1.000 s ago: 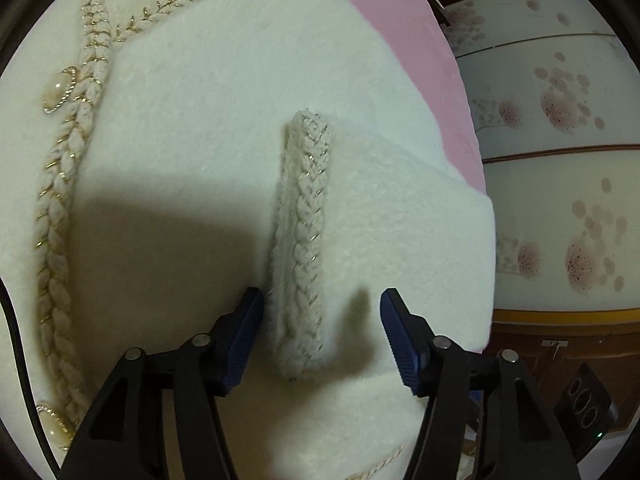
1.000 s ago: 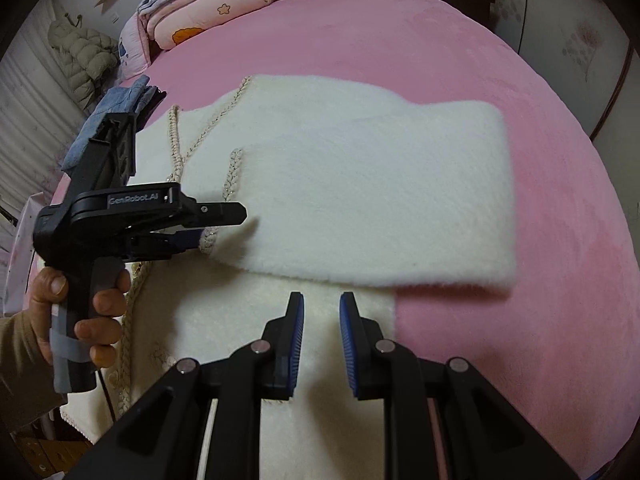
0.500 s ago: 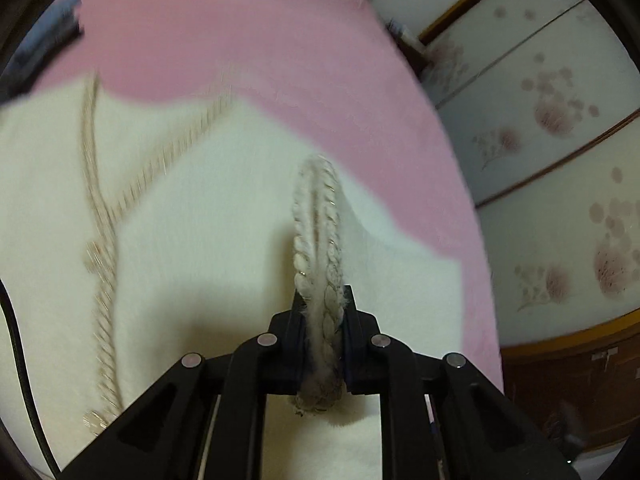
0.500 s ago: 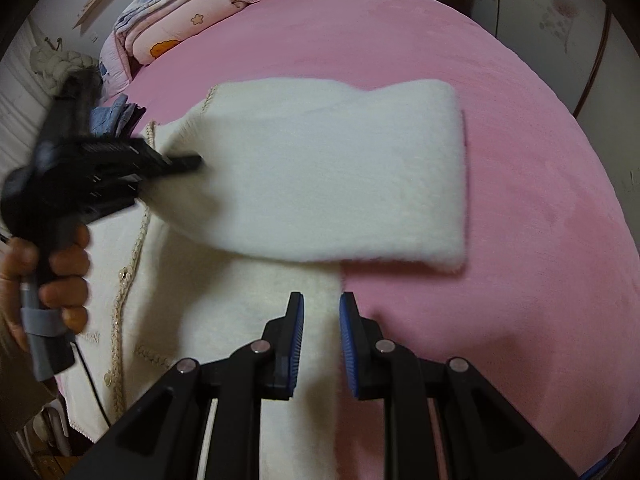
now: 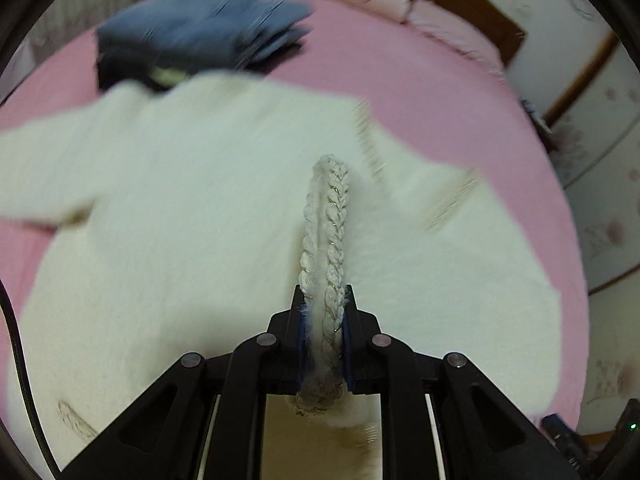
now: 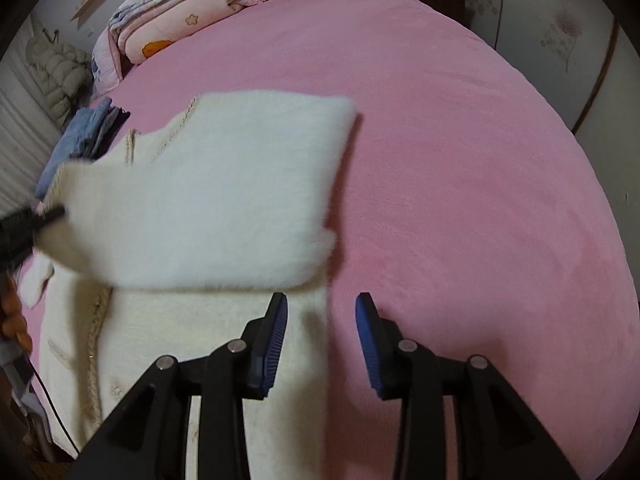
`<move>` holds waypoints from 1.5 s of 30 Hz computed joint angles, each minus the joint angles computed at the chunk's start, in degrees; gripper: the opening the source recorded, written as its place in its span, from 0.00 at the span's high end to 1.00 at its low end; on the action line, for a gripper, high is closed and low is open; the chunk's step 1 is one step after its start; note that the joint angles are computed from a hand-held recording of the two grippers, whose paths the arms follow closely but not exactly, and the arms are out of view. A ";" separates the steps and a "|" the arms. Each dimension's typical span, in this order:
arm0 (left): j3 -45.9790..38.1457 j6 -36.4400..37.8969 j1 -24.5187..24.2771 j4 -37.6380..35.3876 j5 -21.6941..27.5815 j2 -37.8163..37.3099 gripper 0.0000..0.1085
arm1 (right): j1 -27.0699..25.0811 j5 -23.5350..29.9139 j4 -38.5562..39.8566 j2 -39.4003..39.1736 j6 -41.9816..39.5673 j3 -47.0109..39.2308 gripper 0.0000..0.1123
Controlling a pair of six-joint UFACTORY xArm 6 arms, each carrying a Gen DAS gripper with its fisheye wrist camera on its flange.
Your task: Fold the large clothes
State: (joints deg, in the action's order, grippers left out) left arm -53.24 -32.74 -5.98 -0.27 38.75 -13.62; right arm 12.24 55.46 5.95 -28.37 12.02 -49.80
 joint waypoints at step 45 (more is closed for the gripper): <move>-24.69 20.72 1.88 -4.26 -3.83 23.23 0.87 | -4.66 -6.21 2.70 30.72 0.02 -24.55 0.82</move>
State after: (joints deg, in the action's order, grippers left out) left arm -77.93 -12.02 -4.09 -4.52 34.92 9.62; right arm 7.58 49.25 8.65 2.35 12.03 -74.35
